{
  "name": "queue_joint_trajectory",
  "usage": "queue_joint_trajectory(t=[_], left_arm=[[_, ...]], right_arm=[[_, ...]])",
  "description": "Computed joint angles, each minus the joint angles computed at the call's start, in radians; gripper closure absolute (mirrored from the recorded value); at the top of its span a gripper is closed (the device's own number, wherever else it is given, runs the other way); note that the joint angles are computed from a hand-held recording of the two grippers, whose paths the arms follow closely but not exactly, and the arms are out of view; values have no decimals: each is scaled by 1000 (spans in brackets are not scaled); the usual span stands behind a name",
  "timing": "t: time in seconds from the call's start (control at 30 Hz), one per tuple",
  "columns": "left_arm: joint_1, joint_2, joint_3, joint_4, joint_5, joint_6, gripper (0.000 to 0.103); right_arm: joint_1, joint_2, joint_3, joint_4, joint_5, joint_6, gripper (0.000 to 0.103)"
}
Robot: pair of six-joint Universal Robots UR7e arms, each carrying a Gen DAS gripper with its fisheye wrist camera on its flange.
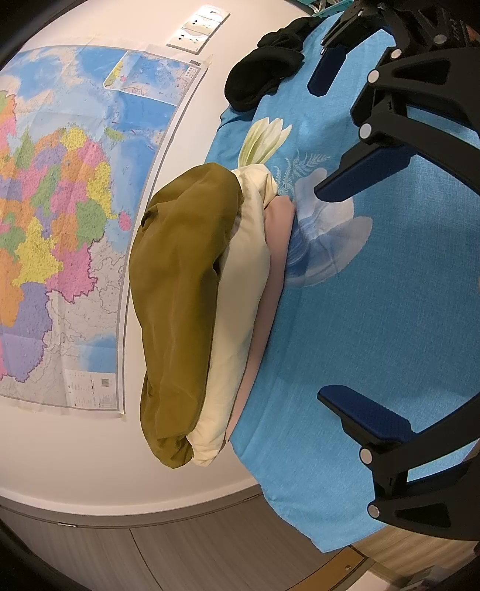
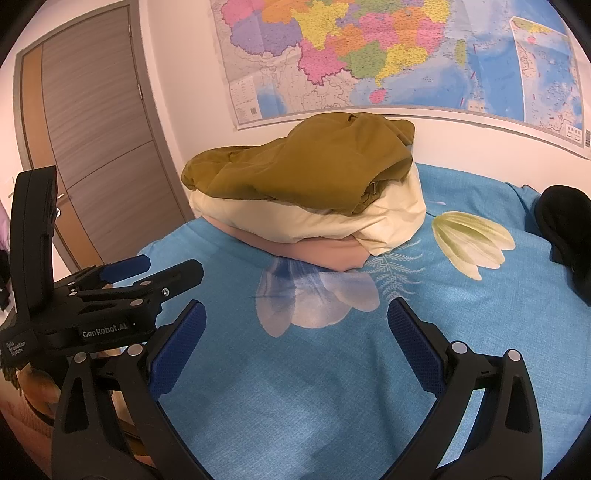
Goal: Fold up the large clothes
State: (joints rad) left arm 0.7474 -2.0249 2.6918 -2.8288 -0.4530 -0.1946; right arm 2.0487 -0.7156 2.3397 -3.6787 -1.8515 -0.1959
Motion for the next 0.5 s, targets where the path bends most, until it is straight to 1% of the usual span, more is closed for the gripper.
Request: queue_joint_trajectory(t=[0.2,0.37,0.43,0.5], left_arm=[[-2,13,7,-32,12,10,7],[-9,12,11,-26,22,6,7],[-15,17,16,-41,33,16,7],[-13,27,18,-83,25,45,7]], right_arm=[[0,1,0,-4,1,0,6],[-1,1,1,-7,2,-1,6],[-1,0,1,-6,3,-2,6],[-1,0,1,-6,2,-2,6]])
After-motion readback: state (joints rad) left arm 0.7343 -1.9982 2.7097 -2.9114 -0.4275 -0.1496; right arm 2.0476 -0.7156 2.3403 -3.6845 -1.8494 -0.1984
